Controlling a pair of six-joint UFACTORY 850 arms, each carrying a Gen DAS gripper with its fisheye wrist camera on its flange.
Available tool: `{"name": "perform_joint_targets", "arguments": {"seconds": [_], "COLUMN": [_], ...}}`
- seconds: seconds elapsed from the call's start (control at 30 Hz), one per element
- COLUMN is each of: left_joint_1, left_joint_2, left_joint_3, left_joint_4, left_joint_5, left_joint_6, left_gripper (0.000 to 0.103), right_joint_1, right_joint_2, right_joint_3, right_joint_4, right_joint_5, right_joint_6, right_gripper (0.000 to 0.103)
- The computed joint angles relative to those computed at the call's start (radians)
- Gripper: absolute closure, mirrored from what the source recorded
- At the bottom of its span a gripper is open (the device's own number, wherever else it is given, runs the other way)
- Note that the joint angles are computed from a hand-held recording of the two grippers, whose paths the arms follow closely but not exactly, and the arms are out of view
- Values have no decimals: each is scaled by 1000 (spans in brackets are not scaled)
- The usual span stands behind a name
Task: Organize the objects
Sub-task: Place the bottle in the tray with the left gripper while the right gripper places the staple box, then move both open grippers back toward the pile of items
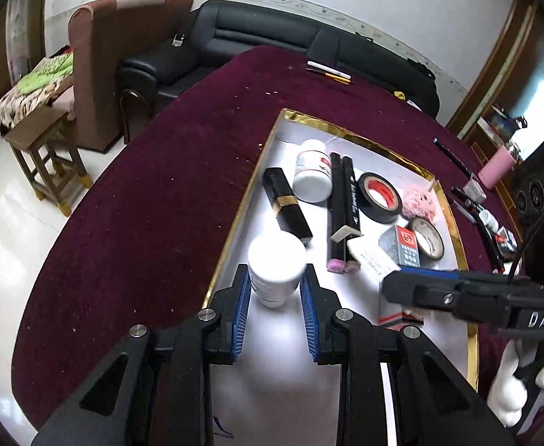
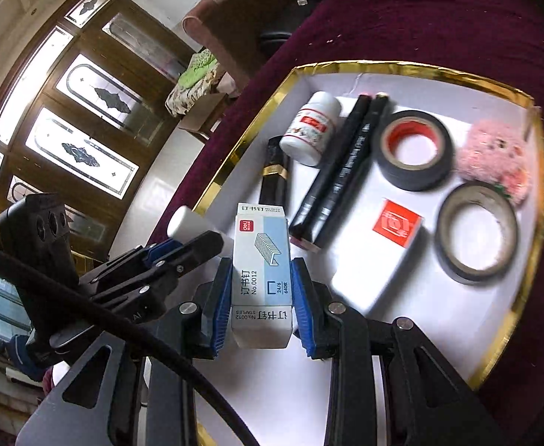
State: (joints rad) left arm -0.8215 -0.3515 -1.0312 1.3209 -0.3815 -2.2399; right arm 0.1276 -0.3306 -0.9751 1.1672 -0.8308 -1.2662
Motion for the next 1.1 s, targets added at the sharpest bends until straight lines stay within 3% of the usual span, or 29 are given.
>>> {"name": "perform_joint_targets", "arguments": {"seconds": [0.1,0.2,0.3,0.47,0.53,0.6,0.7,0.8,0.93,1.1], "left_joint_1": [9,3,-8,-35,-53,-75,-106,-137,-169,-198], "left_joint_2": [10,12,21,65,80,90,86,55,-16,-157], "left_joint_3": [18,19,19,44,50,49,23,-41,-166,-395], "left_joint_4": [86,127,130,172,178,166,128,87,93,-57], "left_joint_5": [33,37,8,-57,-98,-142,-182,-194,-158,-87], "left_joint_6": [-103,-138,-136,-194,-207,-201,-157,-102,-12,285], "left_gripper": [77,67,61,60,53,49,49,42,42,42], "right_joint_1": [5,-1,-16,-64,-88,-118,-186,-235,-350,-538], "right_joint_2": [-6,-10,2,58,91,125,162,187,199,244], "right_joint_3": [4,8,21,66,90,117,159,191,198,204], "right_joint_4": [1,-1,2,42,62,79,119,143,167,231], "right_joint_5": [8,7,-4,-34,-37,-33,-17,4,6,24], "right_joint_6": [16,26,12,-69,-118,-165,-218,-229,-248,-317], "right_gripper": [73,73,73,73,73,64,60,60,60,60]}}
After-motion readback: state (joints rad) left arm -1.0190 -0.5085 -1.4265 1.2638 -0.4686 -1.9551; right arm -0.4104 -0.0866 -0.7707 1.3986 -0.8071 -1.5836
